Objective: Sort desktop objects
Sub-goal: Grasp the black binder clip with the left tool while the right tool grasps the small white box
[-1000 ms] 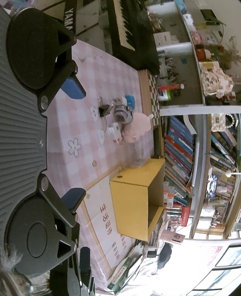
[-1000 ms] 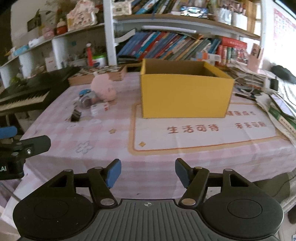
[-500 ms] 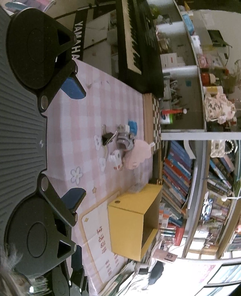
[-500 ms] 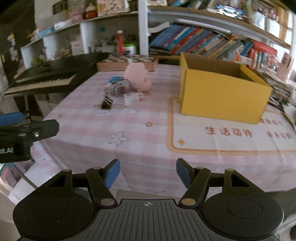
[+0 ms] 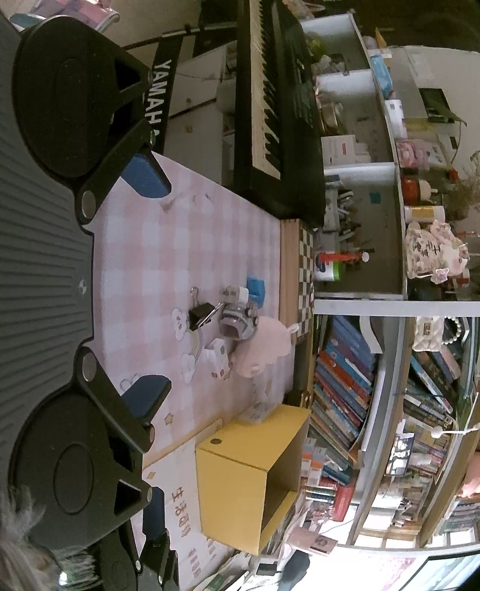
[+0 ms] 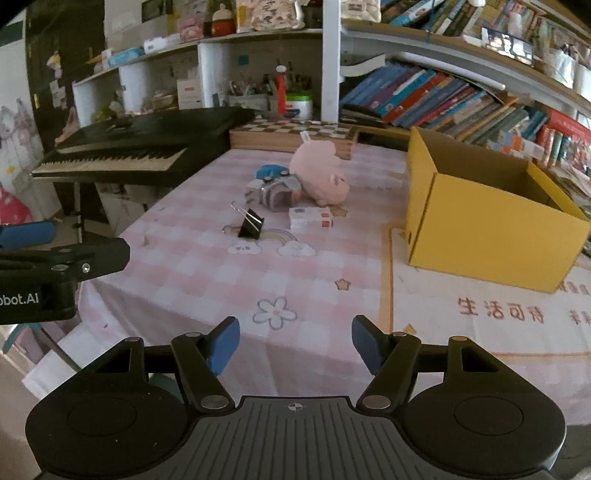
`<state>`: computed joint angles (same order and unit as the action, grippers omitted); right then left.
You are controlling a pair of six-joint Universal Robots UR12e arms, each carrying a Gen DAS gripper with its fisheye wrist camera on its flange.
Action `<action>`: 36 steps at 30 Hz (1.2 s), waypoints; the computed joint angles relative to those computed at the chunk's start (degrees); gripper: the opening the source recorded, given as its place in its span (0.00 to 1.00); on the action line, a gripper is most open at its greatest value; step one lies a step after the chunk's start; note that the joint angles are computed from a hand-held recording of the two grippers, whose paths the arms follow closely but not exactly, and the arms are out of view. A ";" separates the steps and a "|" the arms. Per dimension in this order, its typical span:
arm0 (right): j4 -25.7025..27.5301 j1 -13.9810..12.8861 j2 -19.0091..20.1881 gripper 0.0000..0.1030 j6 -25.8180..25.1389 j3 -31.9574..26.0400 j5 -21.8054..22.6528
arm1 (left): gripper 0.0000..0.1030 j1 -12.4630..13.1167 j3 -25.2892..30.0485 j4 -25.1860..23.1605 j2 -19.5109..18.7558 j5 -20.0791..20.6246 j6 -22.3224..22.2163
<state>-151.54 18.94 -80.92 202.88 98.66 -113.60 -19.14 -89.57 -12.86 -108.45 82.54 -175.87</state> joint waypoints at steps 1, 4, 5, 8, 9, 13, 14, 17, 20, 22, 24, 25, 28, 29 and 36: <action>-0.11 -0.17 0.19 0.67 -0.23 -0.20 0.12 | 1.00 -0.02 0.47 -0.16 -0.35 0.11 -0.09; -0.33 -0.86 0.83 0.67 -0.98 -0.88 0.83 | 1.00 -0.10 1.73 -0.65 -1.28 0.49 -0.23; -0.41 -1.12 1.00 0.67 -1.30 -1.07 1.14 | 1.00 -0.15 2.36 -0.87 -1.72 0.71 -0.37; -0.55 -1.87 1.60 0.67 -2.46 -1.75 1.93 | 1.00 -0.31 3.95 -1.75 -2.87 1.24 -1.08; -0.55 -2.15 1.80 0.67 -2.76 -2.00 2.14 | 1.00 -0.39 4.45 -2.12 -3.22 1.31 -1.25; -0.15 -3.35 2.66 0.67 -3.60 -2.99 3.40 | 1.00 -0.71 6.54 -3.64 -4.72 1.38 -1.59; -0.09 -3.66 2.93 0.67 -3.97 -3.29 3.78 | 1.00 -0.77 7.07 -3.96 -5.09 1.52 -1.81; -0.20 -4.55 3.59 0.67 -5.24 -4.02 5.04 | 1.00 -0.95 8.89 -5.37 -6.34 2.25 -2.57; -0.57 -5.45 4.35 0.67 -6.32 -4.80 6.22 | 1.00 -1.19 10.87 -7.14 -7.66 3.22 -3.20; -0.56 -6.04 4.89 0.67 -6.94 -5.44 6.93 | 1.00 -1.32 12.03 -8.17 -8.41 3.62 -3.62; -0.42 -6.65 5.41 0.67 -7.41 -6.07 7.75 | 1.00 -1.46 13.16 -9.20 -9.15 3.88 -3.89; -0.35 -6.89 5.64 0.67 -7.62 -6.35 8.12 | 1.00 -1.52 13.69 -9.70 -9.48 4.01 -3.96; -0.45 -7.63 6.43 0.67 -8.36 -7.22 9.23 | 1.00 -1.73 15.07 -11.06 -10.33 4.45 -4.19; -0.54 -7.85 6.71 0.67 -8.55 -7.53 9.52 | 1.00 -1.79 15.51 -11.56 -10.61 4.55 -4.20; -0.96 -9.12 8.43 0.67 -8.20 -9.54 9.02 | 0.91 -2.11 19.39 -16.38 -13.06 3.67 -2.62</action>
